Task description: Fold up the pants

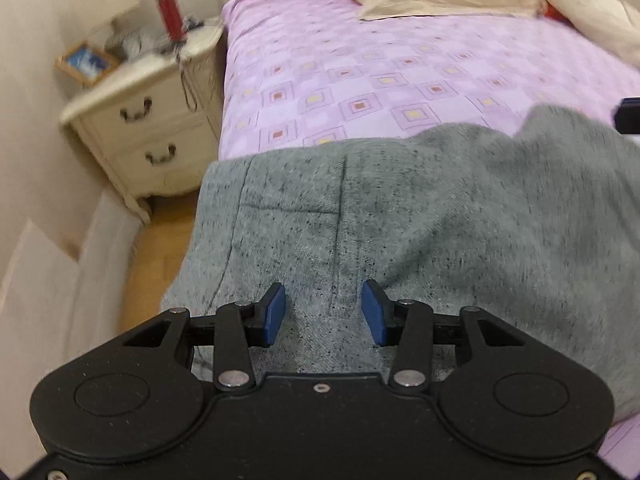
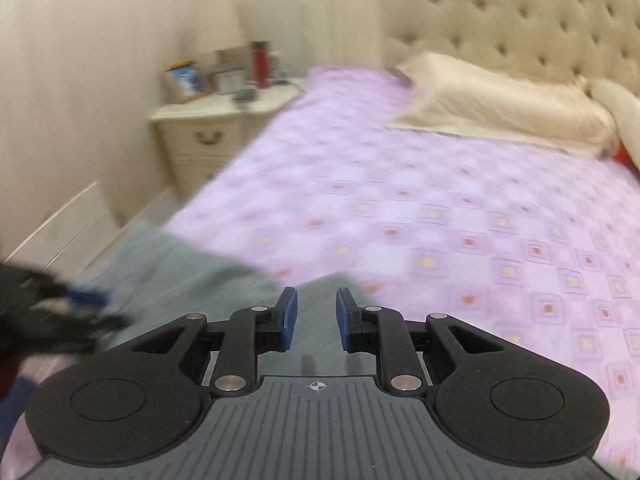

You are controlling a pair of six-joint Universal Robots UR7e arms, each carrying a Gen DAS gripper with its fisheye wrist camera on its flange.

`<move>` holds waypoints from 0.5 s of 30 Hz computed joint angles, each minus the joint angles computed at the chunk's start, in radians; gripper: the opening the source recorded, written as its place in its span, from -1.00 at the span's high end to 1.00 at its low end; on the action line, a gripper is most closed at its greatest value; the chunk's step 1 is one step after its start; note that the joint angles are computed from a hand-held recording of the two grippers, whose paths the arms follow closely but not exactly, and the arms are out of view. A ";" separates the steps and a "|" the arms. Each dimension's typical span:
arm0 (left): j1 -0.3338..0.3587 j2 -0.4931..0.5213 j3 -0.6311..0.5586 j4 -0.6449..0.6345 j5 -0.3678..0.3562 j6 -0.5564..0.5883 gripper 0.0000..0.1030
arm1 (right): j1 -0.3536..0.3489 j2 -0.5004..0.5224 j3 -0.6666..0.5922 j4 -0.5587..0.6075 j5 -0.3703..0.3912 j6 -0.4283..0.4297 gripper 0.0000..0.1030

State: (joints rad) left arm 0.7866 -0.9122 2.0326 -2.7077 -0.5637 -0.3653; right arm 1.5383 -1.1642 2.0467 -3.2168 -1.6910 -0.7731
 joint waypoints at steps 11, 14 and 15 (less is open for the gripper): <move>0.007 0.000 0.005 -0.044 -0.014 0.007 -0.03 | -0.053 -0.062 0.000 0.260 0.056 -0.090 0.84; 0.005 0.004 0.007 -0.049 -0.010 -0.002 -0.03 | -0.044 -0.097 0.085 0.232 0.058 -0.216 0.84; 0.003 0.005 0.008 -0.050 -0.008 -0.004 -0.03 | -0.037 -0.099 0.112 0.215 0.034 -0.264 0.84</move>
State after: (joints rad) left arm 0.7897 -0.9076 2.0408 -2.7573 -0.5716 -0.3696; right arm 1.5013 -1.2631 2.1588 -3.0014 -1.6575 -1.0366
